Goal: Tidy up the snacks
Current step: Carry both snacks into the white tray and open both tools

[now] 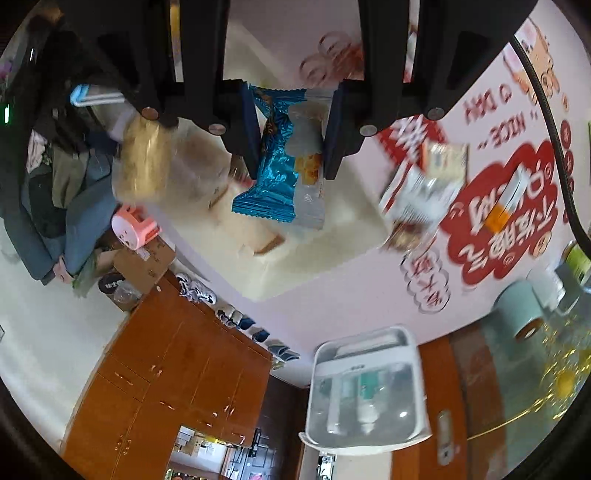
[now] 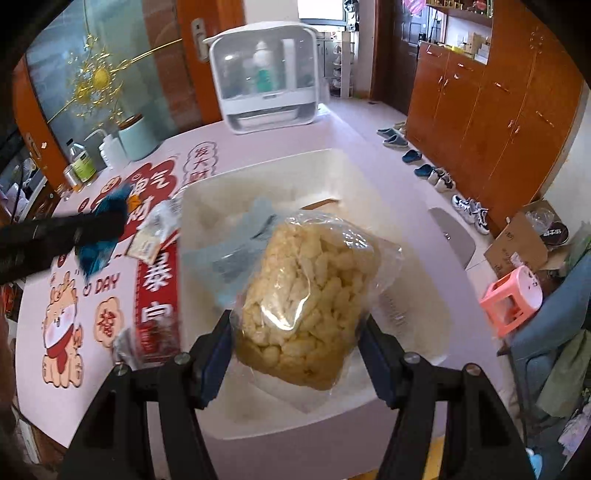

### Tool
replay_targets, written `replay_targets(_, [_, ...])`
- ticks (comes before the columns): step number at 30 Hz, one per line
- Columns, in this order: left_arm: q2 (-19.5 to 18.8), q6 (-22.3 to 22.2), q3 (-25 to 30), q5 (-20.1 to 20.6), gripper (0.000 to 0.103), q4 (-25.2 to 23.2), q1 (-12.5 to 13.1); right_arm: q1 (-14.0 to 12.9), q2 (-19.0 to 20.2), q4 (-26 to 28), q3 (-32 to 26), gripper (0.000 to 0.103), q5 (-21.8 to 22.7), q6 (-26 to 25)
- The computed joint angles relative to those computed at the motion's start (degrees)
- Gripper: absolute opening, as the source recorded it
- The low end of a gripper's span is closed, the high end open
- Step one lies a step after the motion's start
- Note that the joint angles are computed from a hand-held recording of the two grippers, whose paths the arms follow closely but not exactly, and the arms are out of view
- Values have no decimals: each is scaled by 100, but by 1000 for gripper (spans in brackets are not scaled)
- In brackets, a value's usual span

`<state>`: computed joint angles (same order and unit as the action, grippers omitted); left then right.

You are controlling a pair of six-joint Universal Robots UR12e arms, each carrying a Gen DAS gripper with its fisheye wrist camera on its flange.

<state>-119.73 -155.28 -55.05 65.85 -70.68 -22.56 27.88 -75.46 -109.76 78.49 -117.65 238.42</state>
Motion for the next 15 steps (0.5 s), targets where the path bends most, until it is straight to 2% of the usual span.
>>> replay_targets(5, [-412,-251,553,265,31,24,-327,-186,-201,-311,321,65,96,-299])
replay_targets(10, [-709,-316,964,568,31,-32,-550,-308,-285,-509,481,65,161,-625])
replay_targets(13, [-794,-317,1078,743,31,-25,-640,-393,-310,-666,550,66,350,-823])
replay_targets(14, [-817,-316,1107,803,34,-33,-664,-426,-327,-752,592,66,454,-886])
replay_targets(15, [-829,-311,1124,831,49,-46,-676,-448,-342,-825,632,67,528,-936])
